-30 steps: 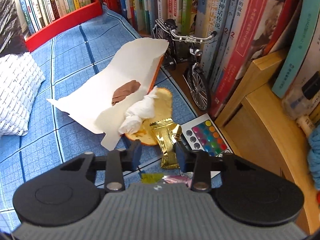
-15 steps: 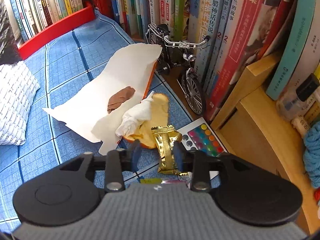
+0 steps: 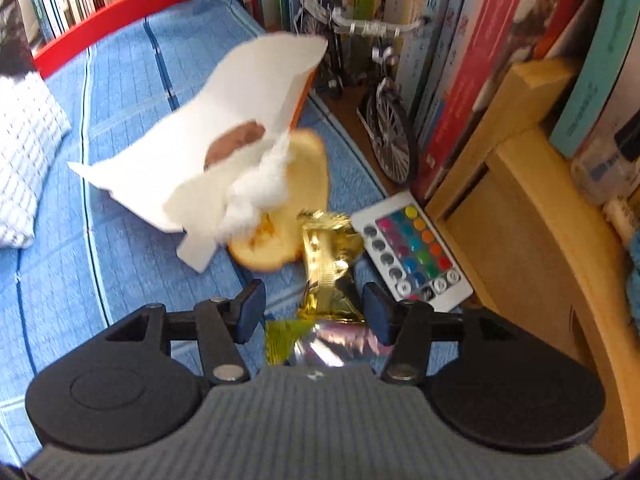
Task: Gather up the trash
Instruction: 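Lift the gold foil wrapper with the right gripper and carry it over the bin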
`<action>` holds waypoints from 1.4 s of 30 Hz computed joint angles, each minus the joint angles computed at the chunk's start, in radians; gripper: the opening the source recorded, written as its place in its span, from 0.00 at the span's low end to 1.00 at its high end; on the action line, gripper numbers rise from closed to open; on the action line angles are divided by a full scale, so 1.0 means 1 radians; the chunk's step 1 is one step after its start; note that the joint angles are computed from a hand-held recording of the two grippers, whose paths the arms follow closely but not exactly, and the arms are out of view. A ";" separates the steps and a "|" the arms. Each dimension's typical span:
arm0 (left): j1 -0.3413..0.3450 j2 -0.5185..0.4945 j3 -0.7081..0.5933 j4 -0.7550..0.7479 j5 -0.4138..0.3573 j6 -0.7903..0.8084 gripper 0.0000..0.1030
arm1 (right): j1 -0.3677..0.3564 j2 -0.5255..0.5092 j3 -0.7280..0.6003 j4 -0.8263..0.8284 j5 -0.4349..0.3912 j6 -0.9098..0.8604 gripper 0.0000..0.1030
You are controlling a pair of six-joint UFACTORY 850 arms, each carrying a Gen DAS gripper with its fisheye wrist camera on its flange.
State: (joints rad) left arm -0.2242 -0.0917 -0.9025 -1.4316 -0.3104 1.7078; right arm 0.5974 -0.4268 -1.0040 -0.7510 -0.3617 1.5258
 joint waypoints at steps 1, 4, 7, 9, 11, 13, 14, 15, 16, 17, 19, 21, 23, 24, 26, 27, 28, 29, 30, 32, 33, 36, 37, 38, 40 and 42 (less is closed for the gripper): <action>0.001 0.000 0.000 -0.002 -0.001 0.002 0.32 | 0.004 -0.001 0.000 -0.012 -0.004 0.008 0.65; -0.001 0.000 0.001 -0.002 0.002 0.001 0.32 | 0.004 0.003 0.001 -0.021 -0.004 0.023 0.62; -0.001 0.000 0.001 -0.003 0.002 0.003 0.32 | 0.008 0.009 -0.001 -0.047 -0.026 0.056 0.43; -0.001 0.000 0.001 -0.004 0.003 0.004 0.32 | 0.013 0.013 -0.006 -0.075 -0.048 0.089 0.39; 0.001 -0.001 0.000 -0.004 0.001 0.006 0.33 | 0.020 0.008 -0.023 -0.072 -0.077 0.089 0.38; 0.004 -0.002 0.000 -0.004 -0.002 0.008 0.33 | 0.026 0.006 -0.045 -0.065 -0.103 0.086 0.37; 0.004 -0.002 0.000 -0.005 -0.002 0.009 0.33 | 0.028 0.010 -0.052 -0.077 -0.108 0.105 0.37; 0.003 -0.002 0.000 -0.006 -0.002 0.011 0.33 | 0.028 0.016 -0.060 -0.093 -0.108 0.125 0.37; 0.004 -0.003 0.000 -0.007 -0.002 0.011 0.33 | 0.030 0.024 -0.066 -0.114 -0.110 0.153 0.37; 0.004 -0.003 0.000 -0.007 -0.002 0.011 0.33 | 0.032 0.034 -0.073 -0.140 -0.110 0.186 0.37; 0.005 -0.003 0.000 -0.001 -0.005 0.005 0.33 | 0.034 0.050 -0.090 -0.197 -0.107 0.247 0.37; 0.007 -0.004 -0.001 0.003 -0.007 0.001 0.33 | 0.039 0.072 -0.105 -0.282 -0.101 0.316 0.37; 0.007 -0.004 -0.001 0.003 -0.008 0.001 0.33 | 0.049 0.095 -0.116 -0.378 -0.096 0.381 0.37; 0.007 -0.004 -0.002 0.006 -0.008 -0.002 0.33 | 0.057 0.107 -0.122 -0.431 -0.090 0.420 0.37; 0.009 -0.005 -0.003 0.015 -0.011 -0.015 0.33 | 0.067 0.136 -0.128 -0.529 -0.060 0.489 0.37; 0.009 -0.005 -0.004 0.019 -0.012 -0.020 0.33 | 0.070 0.151 -0.131 -0.571 -0.038 0.520 0.37; 0.009 -0.006 -0.005 0.020 -0.013 -0.022 0.33 | 0.070 0.164 -0.133 -0.625 -0.015 0.559 0.37; 0.010 -0.006 -0.006 0.021 -0.014 -0.023 0.33 | 0.075 0.175 -0.136 -0.679 0.000 0.600 0.37; 0.010 -0.007 -0.006 0.021 -0.014 -0.025 0.33 | 0.074 0.187 -0.140 -0.755 0.024 0.661 0.37; 0.010 -0.008 -0.007 0.021 -0.014 -0.025 0.33 | 0.077 0.201 -0.148 -0.926 0.069 0.821 0.38; 0.010 -0.008 -0.006 0.020 -0.013 -0.025 0.33 | 0.079 0.200 -0.158 -1.001 0.087 0.890 0.38; 0.009 -0.007 -0.006 0.020 -0.013 -0.025 0.33 | 0.101 0.177 -0.207 -1.117 0.117 0.975 0.38; 0.010 -0.007 -0.006 0.020 -0.014 -0.025 0.33 | 0.101 0.165 -0.222 -1.163 0.134 1.009 0.38; 0.010 -0.007 -0.006 0.019 -0.015 -0.025 0.33 | 0.103 0.156 -0.233 -1.192 0.146 1.027 0.38; 0.012 -0.006 -0.004 0.020 -0.018 -0.024 0.33 | 0.110 0.136 -0.262 -1.195 0.165 1.016 0.38; 0.014 -0.005 -0.002 0.015 -0.020 -0.018 0.33 | 0.112 0.121 -0.278 -1.209 0.183 1.030 0.38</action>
